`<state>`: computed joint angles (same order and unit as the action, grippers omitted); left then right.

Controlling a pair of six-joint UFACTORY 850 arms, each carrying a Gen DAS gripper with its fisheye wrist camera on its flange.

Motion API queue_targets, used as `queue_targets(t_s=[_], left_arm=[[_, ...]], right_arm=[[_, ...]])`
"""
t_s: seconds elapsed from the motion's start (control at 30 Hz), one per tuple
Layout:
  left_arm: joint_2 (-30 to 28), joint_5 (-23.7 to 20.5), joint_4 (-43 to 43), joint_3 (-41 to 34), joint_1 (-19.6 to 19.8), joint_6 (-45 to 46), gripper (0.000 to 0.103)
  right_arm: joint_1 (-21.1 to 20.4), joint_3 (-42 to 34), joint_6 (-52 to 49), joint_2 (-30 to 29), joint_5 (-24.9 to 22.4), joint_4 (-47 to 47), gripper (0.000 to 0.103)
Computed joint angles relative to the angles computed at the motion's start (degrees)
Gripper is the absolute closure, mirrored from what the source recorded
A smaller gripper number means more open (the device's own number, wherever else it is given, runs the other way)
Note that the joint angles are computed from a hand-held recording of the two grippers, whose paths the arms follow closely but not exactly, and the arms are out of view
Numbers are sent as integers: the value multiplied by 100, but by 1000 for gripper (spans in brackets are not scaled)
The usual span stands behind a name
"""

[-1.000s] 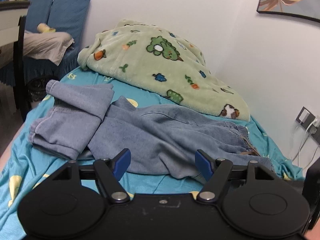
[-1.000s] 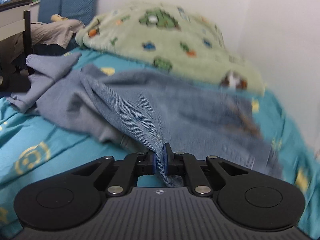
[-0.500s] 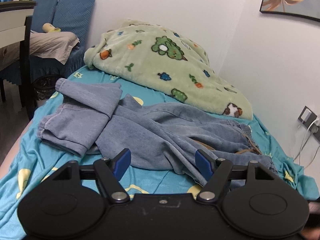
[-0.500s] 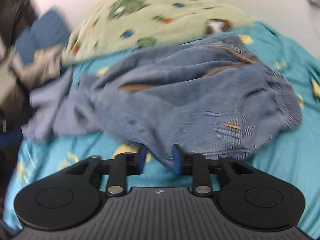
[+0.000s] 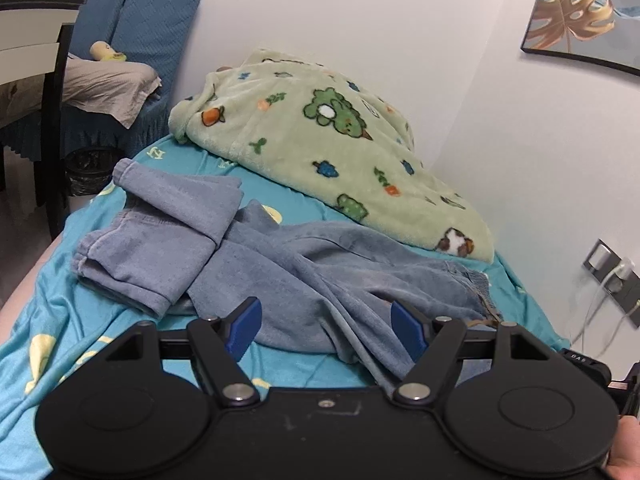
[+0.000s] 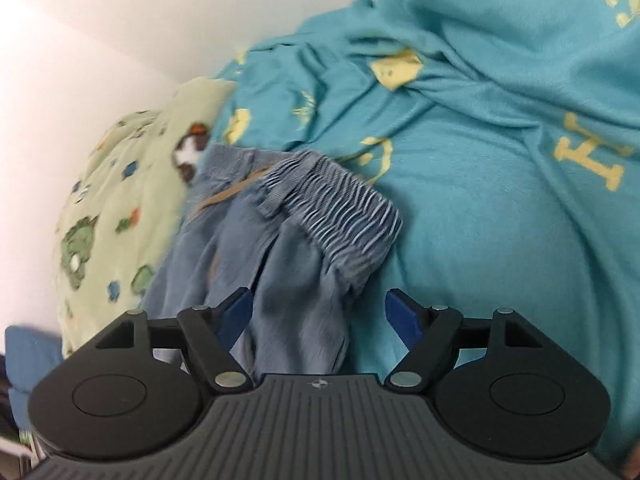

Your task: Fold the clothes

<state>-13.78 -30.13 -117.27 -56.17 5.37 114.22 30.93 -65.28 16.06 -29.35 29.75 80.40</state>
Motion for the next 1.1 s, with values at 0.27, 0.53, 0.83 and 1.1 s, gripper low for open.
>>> queue_targets(t_s=[0.27, 0.53, 0.83, 1.1], left_arm=[[-421, -11, 1428, -498, 141, -1912, 34], [-550, -66, 1951, -635, 176, -2557, 34], [-748, 223, 2618, -858, 26, -3121, 35], [-733, 341, 2902, -845, -51, -3128, 35]], right_arm=[[-133, -486, -781, -334, 544, 407, 79], [-309, -608, -1979, 46, 1028, -93, 84], [-778, -378, -2519, -124, -243, 794, 84], [-513, 115, -492, 323, -320, 427, 54]])
